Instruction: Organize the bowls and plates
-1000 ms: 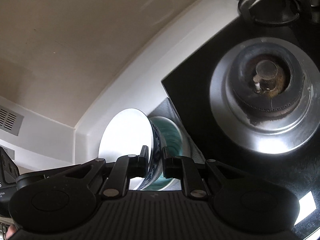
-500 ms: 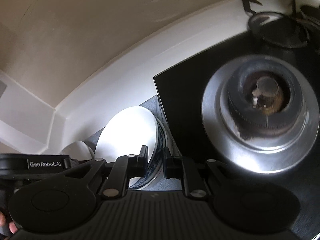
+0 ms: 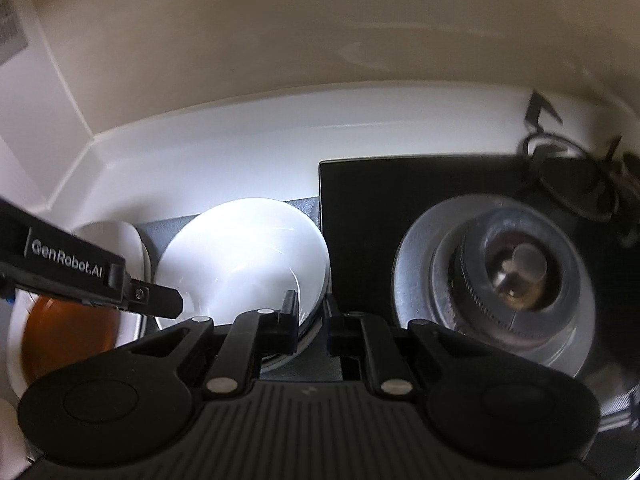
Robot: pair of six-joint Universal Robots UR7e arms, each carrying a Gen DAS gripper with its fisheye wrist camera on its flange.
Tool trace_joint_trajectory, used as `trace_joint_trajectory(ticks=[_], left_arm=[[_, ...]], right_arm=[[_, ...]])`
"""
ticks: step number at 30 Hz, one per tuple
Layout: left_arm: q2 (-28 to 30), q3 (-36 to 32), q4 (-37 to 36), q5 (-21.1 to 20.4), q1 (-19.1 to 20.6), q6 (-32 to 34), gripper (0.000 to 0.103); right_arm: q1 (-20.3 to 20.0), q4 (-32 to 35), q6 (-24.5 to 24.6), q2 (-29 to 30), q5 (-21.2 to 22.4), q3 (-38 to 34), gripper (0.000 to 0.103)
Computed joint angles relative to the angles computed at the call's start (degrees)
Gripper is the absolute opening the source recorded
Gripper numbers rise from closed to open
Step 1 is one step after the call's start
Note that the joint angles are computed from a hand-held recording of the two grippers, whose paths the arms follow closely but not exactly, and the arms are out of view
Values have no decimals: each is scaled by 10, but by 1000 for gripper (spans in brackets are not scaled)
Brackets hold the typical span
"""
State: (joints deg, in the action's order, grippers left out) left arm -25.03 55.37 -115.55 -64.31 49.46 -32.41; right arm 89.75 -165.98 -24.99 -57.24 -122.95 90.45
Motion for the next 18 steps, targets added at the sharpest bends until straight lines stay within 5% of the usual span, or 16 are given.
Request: trace_joint_trajectory(ticks=[10,18], left_arm=[[-8,11,5,2,0,9,15],[-10,15,0,12,-2,23,25]], right_arm=[[19,-66,-108,25,-47,0,12],[-8,26,48,-15,30,-3,13]])
